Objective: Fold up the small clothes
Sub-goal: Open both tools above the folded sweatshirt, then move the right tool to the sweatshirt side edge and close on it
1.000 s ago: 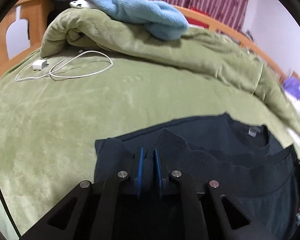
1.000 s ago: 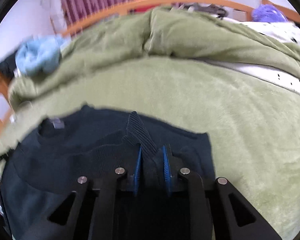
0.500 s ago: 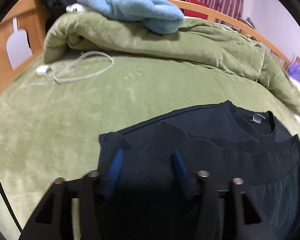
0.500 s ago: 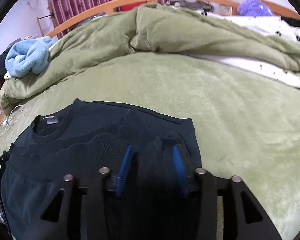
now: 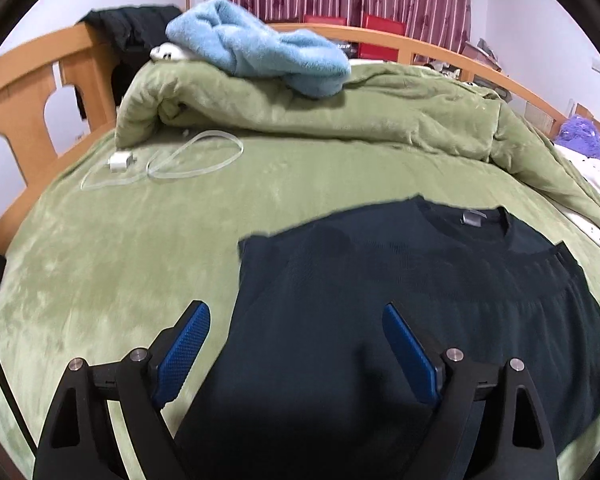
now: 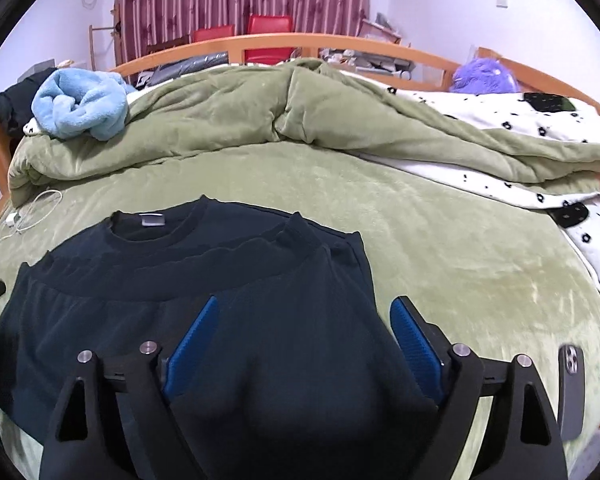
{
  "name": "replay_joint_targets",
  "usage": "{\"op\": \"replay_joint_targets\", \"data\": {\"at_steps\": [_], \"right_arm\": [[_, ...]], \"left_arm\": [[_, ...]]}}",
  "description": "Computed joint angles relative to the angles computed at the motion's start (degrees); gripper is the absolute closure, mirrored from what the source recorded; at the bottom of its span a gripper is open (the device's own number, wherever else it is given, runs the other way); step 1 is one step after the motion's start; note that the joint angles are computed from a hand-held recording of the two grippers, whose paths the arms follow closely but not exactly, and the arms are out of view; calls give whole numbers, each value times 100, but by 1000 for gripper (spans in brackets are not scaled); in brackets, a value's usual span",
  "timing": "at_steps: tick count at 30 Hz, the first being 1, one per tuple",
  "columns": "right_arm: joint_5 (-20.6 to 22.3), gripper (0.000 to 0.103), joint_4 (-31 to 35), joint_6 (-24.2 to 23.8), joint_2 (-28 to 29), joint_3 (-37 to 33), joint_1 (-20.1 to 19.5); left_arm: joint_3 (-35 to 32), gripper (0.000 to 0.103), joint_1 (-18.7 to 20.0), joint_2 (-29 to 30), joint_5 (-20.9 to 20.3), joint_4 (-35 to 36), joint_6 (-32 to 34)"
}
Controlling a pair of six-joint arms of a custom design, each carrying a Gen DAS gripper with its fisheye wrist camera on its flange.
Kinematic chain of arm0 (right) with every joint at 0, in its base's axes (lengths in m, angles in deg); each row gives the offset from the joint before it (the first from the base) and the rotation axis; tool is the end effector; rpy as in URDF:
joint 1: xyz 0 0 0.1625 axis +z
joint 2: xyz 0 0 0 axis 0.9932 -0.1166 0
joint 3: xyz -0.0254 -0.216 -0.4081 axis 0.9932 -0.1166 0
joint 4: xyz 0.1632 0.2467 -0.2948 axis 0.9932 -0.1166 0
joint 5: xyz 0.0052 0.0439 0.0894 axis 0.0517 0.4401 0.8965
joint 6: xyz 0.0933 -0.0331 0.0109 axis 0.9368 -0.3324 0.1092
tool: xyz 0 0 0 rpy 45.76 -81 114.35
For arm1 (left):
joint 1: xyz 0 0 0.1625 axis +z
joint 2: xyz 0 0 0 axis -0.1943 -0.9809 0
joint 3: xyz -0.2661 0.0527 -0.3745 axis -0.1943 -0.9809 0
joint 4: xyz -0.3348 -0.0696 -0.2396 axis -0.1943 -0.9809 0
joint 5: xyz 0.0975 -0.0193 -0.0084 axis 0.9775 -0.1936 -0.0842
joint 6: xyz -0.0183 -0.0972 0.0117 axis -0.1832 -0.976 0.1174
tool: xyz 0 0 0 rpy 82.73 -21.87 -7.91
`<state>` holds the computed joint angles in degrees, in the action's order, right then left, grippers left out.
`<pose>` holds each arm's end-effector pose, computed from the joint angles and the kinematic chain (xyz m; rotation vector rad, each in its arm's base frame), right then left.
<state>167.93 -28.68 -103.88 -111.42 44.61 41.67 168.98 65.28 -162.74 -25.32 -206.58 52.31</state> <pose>0.2688 -0.3074 0.0651 0.1774 -2.0953 0.9956 0.0286 -0.3316 0.3227 0.2137 2.2098 -0.9350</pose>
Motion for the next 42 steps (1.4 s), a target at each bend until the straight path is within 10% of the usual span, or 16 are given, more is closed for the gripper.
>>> {"op": "replay_joint_targets", "data": {"at_steps": [5,17,27,32,42], "right_arm": [[128,16,148,359,554,-155,538],[-1255,16,1072,1385,2025,-1444,1350],[-2045,26,1481,1122,3038,-2509,1950],[-2529,26,1846,831,3550,-3013,2102],[-982,27,3043,-151,4972,-4585,2495]], "left_arm": [[117,15,-228,-1215,202,1212,-417],[-345,15,-272,-3032,659,3693,-748],[-471,14,750,-2925,605,2557,484],[-620,14,1566,-2731,-112,1713,1220],[-739,14,2424,-2468,-727,895,1875]]}}
